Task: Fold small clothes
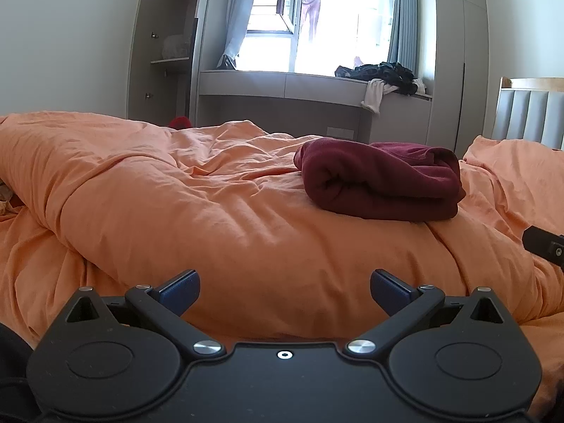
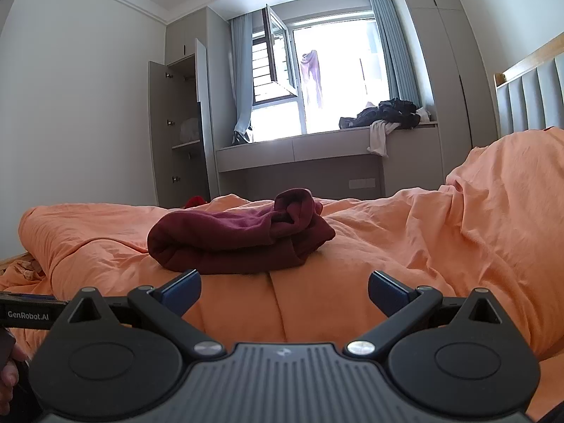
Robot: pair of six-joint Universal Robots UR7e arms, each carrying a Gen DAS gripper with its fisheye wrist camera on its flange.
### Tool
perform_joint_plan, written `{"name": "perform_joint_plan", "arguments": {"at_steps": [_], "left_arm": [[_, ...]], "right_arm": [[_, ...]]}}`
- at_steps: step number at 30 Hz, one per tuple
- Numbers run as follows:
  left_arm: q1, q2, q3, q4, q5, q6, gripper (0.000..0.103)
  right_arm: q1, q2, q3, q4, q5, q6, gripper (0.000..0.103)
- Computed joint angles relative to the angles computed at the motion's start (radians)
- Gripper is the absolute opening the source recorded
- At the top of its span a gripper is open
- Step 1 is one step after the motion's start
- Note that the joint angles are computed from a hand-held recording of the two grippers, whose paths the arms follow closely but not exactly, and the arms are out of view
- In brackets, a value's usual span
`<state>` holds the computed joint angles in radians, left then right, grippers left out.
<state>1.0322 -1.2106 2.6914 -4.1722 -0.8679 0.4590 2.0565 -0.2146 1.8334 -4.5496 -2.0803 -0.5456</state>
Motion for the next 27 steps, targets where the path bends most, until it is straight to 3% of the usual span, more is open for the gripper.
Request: {"name": "perform_joint_plan", "arguments": {"at_steps": [27], "left_arm": [[-0.007, -0.002, 0.0, 0.024, 0.013, -0.024, 0.103]], "right_arm": [[0.0, -0.001, 0.001, 0.004, -0.004, 0.023, 0.103]]}}
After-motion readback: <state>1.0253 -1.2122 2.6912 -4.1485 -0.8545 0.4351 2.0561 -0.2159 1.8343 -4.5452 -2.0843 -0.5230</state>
